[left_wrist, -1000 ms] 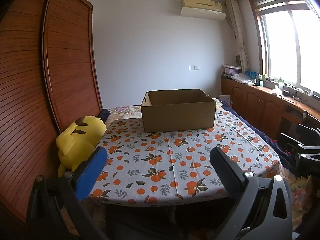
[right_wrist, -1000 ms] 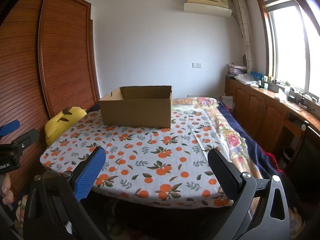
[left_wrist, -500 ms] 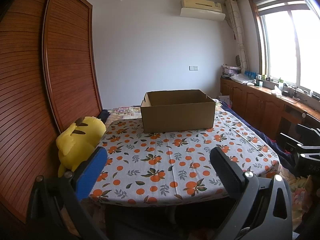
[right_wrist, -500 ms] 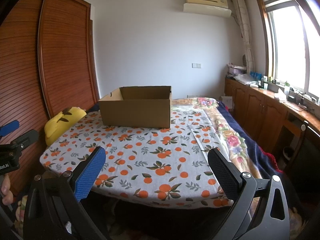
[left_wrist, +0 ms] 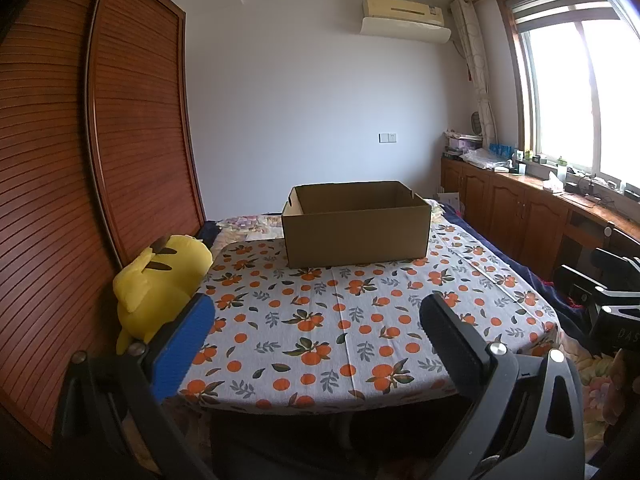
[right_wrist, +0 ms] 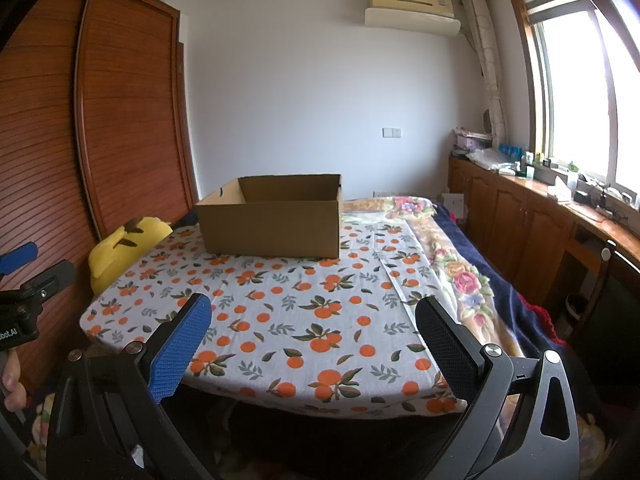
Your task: Organize snacks
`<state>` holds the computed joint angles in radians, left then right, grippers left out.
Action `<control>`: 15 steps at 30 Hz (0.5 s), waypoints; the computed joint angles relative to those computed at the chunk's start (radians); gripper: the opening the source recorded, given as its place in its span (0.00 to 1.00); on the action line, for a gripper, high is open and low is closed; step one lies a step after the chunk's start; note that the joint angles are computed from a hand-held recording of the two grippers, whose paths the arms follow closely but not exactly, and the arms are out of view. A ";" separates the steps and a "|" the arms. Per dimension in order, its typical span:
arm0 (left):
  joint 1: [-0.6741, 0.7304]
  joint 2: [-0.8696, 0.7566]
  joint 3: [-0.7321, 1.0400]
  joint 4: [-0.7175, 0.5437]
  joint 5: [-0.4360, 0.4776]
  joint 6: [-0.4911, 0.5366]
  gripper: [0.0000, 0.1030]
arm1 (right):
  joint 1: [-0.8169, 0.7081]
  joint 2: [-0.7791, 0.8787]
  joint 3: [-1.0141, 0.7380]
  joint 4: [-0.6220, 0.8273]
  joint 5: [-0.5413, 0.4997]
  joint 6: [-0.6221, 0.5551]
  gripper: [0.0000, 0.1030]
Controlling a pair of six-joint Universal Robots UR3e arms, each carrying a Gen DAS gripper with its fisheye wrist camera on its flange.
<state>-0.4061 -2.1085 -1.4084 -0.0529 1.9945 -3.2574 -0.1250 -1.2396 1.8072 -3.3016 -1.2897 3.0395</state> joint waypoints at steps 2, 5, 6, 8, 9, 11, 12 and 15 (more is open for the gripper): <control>-0.001 0.002 0.001 -0.004 0.000 -0.002 1.00 | 0.000 -0.001 -0.004 0.007 0.001 0.000 1.00; -0.002 0.002 -0.001 -0.001 0.002 -0.001 1.00 | -0.001 -0.002 -0.003 0.006 0.001 0.000 1.00; -0.002 0.002 -0.001 0.000 0.001 -0.001 1.00 | 0.000 -0.002 -0.002 0.005 0.000 0.000 1.00; -0.002 0.002 -0.002 0.000 0.001 -0.001 1.00 | 0.000 -0.001 -0.003 0.006 0.000 0.000 1.00; -0.002 0.002 0.000 -0.002 0.001 -0.001 1.00 | 0.000 -0.002 -0.002 0.005 0.000 0.001 1.00; -0.003 0.002 0.001 -0.004 0.004 -0.002 1.00 | 0.000 -0.002 -0.002 0.005 0.001 0.001 1.00; -0.003 0.002 0.000 -0.002 0.004 0.000 1.00 | 0.001 -0.002 -0.001 0.004 -0.001 0.002 1.00; -0.003 0.001 0.001 -0.001 0.003 0.000 1.00 | -0.001 -0.001 -0.002 0.004 0.001 0.003 1.00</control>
<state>-0.4094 -2.1074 -1.4076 -0.0538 1.9973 -3.2570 -0.1256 -1.2409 1.8048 -3.2976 -1.2890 3.0428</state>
